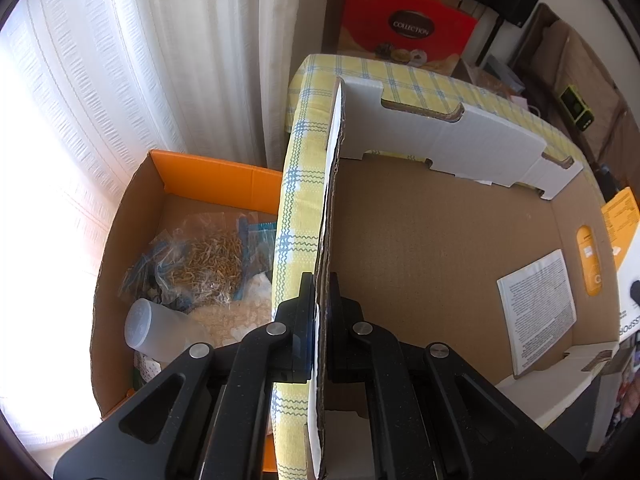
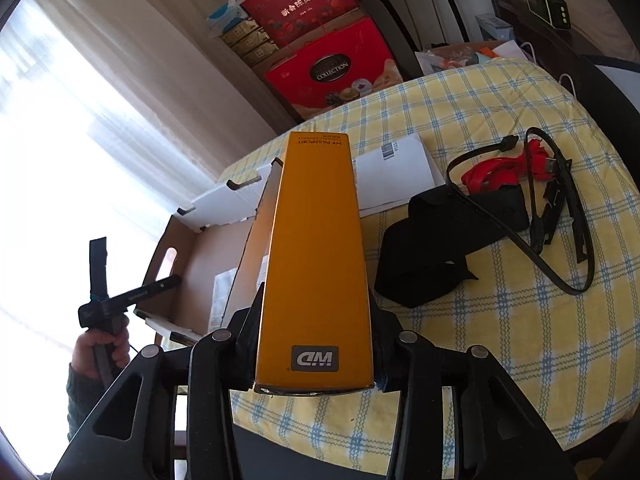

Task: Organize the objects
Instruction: 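Grasp the white-and-orange MY PASSPORT box with the right tool and lift it, then carry the MY PASSPORT box over the tray and lower it inside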

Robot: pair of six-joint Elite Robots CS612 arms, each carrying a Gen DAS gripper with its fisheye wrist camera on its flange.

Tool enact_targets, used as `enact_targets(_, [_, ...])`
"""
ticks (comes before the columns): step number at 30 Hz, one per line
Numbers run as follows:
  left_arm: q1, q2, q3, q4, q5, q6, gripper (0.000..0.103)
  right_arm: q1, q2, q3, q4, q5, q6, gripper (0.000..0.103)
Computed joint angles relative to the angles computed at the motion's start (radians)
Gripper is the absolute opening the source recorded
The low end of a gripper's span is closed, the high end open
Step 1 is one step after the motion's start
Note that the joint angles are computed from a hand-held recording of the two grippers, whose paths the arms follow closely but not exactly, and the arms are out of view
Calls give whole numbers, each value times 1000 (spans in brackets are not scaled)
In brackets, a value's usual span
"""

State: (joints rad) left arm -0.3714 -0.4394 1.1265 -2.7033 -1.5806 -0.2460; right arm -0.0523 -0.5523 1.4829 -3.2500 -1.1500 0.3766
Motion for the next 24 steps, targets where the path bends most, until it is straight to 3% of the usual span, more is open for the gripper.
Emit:
enact_targets(15, [2, 1, -2, 0, -10, -3, 4, -24, -46, 30, -60, 70, 20, 38])
enact_targets(19, [2, 1, -2, 0, -11, -5, 4, -20, -40, -1, -46, 129, 17, 38])
enact_targets(24, [2, 1, -1, 0, -11, -5, 4, 6, -10, -70, 4, 154, 9, 38])
